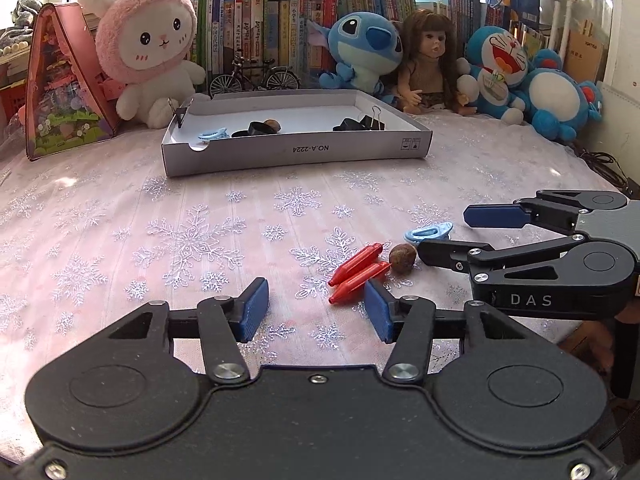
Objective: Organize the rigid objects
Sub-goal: 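Move the right tool to a blue clip while the left tool approaches the red crayons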
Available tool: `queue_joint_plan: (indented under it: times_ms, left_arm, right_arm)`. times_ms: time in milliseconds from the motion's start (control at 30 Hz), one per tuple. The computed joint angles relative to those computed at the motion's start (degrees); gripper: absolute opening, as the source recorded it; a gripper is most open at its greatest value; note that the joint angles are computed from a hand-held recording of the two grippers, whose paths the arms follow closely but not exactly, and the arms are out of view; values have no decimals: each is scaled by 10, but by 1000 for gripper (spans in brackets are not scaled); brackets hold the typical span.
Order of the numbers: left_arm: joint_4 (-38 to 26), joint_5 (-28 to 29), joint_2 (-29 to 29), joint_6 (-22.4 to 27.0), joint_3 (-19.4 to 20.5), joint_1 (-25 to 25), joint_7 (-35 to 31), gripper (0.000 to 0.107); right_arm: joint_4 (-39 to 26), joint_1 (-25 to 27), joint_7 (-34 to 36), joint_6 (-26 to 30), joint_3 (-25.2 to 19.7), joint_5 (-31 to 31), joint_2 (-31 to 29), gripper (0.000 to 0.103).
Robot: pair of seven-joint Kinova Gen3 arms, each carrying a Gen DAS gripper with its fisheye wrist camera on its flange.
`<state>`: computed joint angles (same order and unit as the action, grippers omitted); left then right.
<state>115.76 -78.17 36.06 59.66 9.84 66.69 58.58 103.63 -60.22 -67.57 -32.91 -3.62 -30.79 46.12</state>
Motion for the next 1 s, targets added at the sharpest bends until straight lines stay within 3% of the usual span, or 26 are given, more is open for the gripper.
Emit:
queue_joint_plan:
  times_ms: [367,433,500,833,1000]
  left_arm:
    - [-13,31,10,19,-11,-2,-6,50]
    - [-10,22,11,19,-15,3,10,62]
    - [-10,15,15,24,-15,8,25,66]
    - [-32,6,32,27,-16,10,29,65]
    - [-38,12,36,31,-18,10,9,64]
  right_arm:
    - [-13,2,-13,1,-10,9,7,64]
    - [-16,3,-19,1,-13,9,9,64]
    - [-18,2,-26,-1,-14,9,11,62]
    - [-16,-15,-35,-17,-1,-35,14,41]
    - [-3,-19,-17,-30,4,-56,9,41]
